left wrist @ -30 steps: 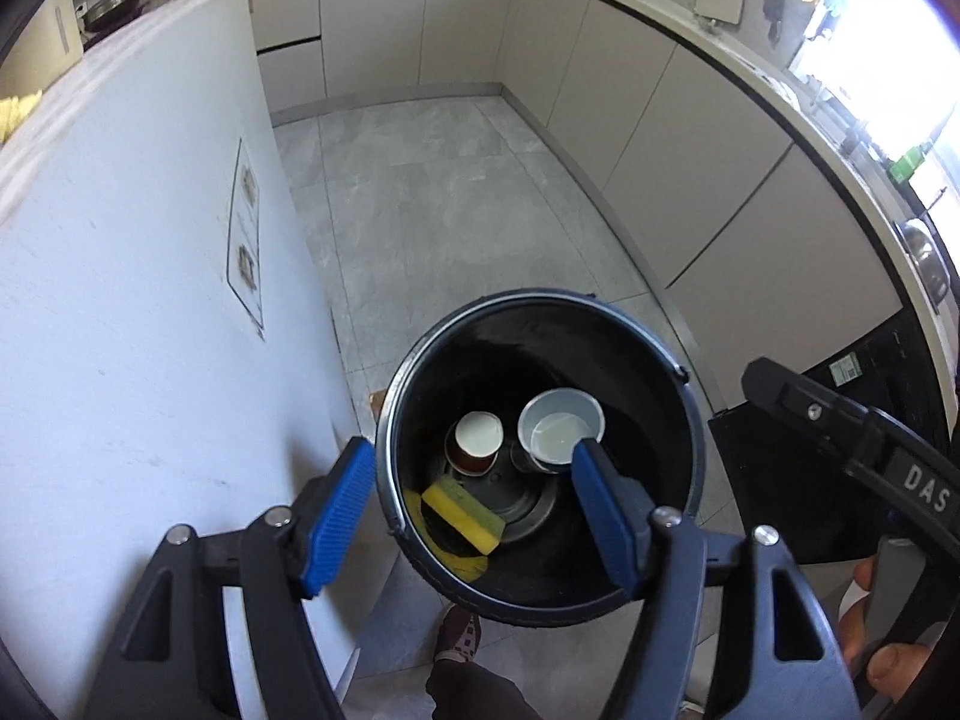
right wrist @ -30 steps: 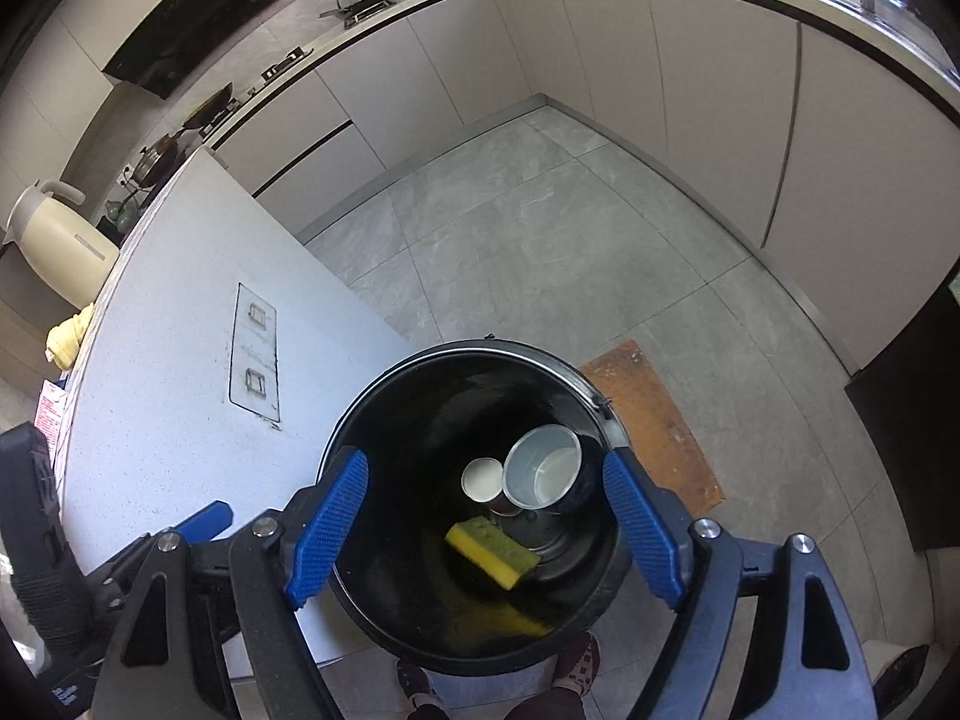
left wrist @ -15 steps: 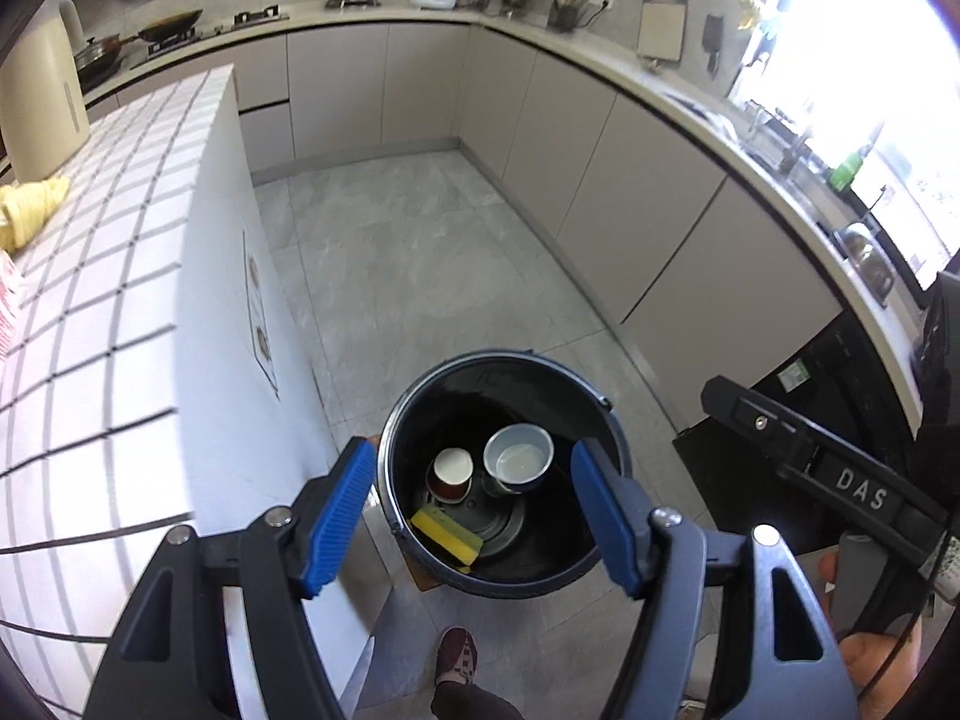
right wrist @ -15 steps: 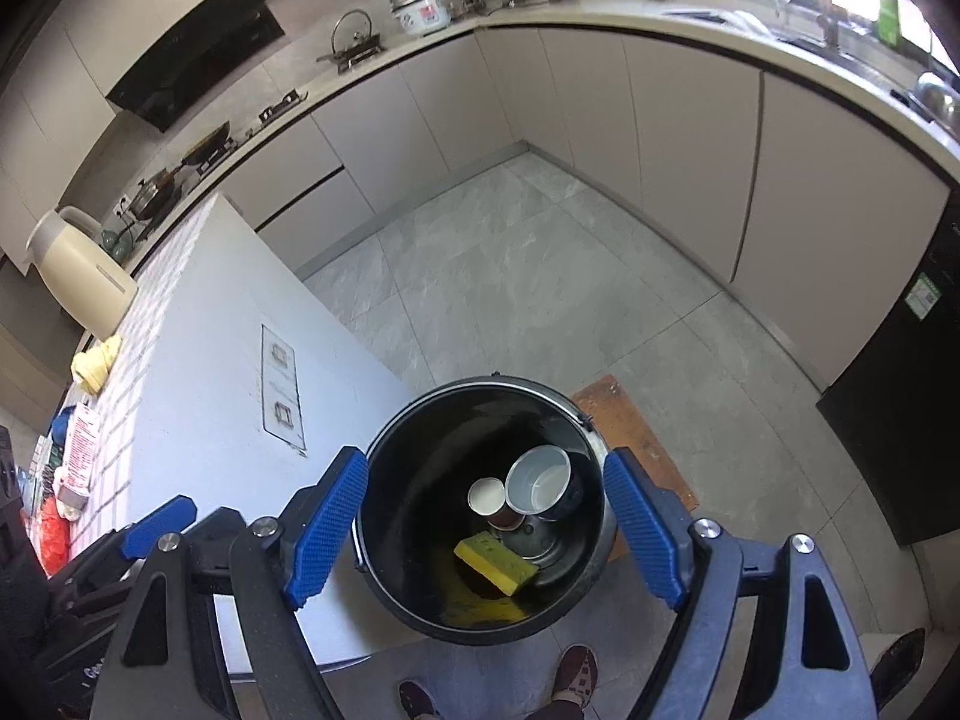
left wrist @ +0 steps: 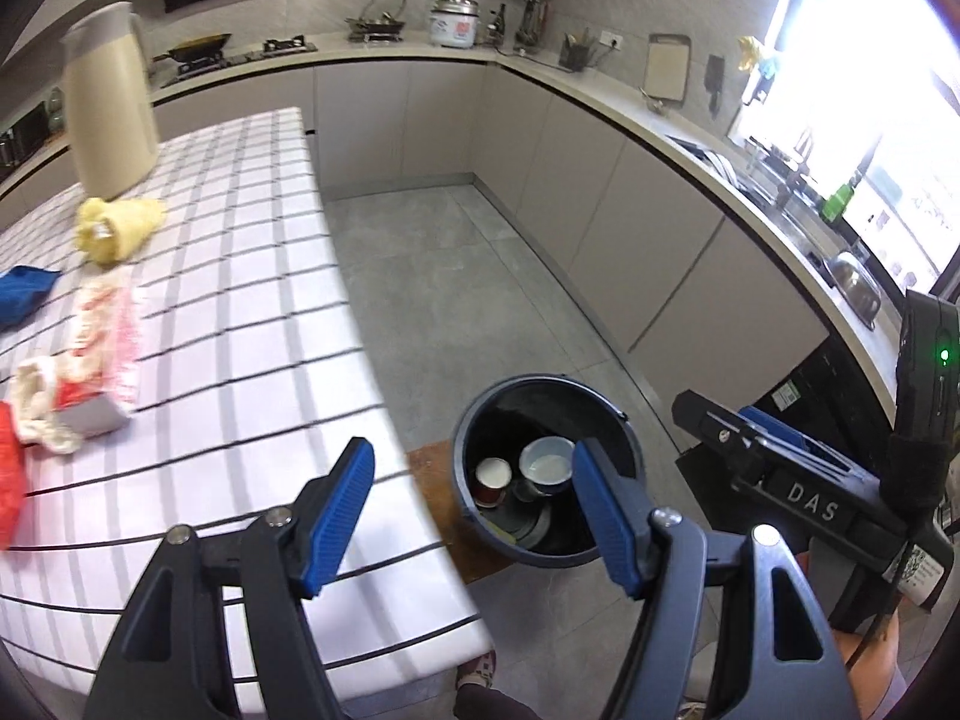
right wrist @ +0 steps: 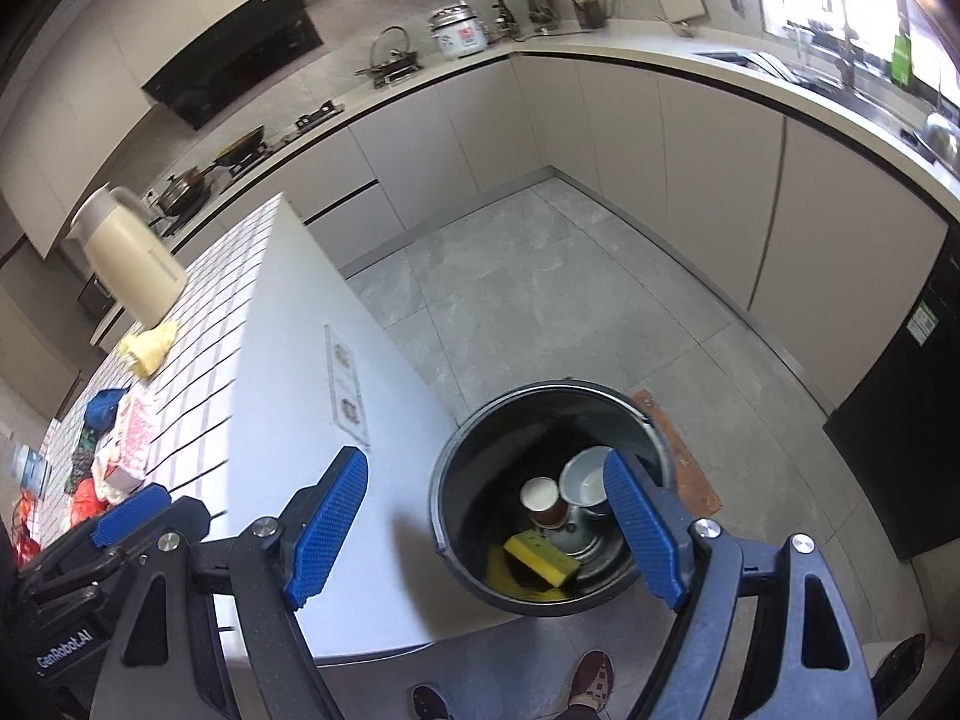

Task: Collect trash
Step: 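Move both tools back over the table toward the plastic bags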

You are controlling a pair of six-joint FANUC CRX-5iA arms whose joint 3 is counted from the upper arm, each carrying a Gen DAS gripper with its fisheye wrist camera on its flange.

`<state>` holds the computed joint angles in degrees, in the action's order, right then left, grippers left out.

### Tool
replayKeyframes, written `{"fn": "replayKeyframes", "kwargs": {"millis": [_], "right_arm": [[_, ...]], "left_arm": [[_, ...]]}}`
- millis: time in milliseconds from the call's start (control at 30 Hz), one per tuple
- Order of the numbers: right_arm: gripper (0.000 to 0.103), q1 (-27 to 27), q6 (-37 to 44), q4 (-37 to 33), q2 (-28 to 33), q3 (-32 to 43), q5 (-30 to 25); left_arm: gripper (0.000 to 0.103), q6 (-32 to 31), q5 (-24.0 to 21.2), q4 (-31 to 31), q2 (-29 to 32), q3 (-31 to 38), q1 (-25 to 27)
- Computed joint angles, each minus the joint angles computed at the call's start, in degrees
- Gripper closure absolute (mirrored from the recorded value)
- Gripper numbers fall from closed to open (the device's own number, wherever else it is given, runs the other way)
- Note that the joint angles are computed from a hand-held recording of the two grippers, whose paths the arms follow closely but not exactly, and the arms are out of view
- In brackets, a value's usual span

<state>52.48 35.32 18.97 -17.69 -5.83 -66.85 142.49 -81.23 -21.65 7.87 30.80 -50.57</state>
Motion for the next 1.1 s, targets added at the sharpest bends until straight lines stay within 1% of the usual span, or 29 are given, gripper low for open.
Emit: {"fn": "replayKeyframes", "kwargs": {"millis": [233, 333, 700, 900, 1100], "right_arm": [[0.02, 8.0, -1.9, 4.7, 3.5, 2.9, -0.5], [0.02, 10.4, -1.6, 5.3, 5.5, 4.8, -0.2], [0.02, 16.4, 0.8, 4.1, 13.0, 12.0, 2.0], [0.02, 19.0, 2.5, 3.4, 17.2, 16.2, 2.7], [0.02, 20.6, 3.7, 2.7, 20.8, 19.9, 2.7]], "left_arm": [[0.033, 3.8, -3.1, -4.4, -6.7, -5.2, 0.1], [0.033, 5.3, -4.9, -6.3, -9.5, -7.5, 0.0], [0.033, 10.8, -10.9, -10.9, -19.8, -16.2, 1.0], [0.033, 12.3, -13.7, -12.3, -25.1, -20.4, 2.2], [0.033, 12.6, -15.2, -12.4, -30.0, -24.4, 5.1]]}}
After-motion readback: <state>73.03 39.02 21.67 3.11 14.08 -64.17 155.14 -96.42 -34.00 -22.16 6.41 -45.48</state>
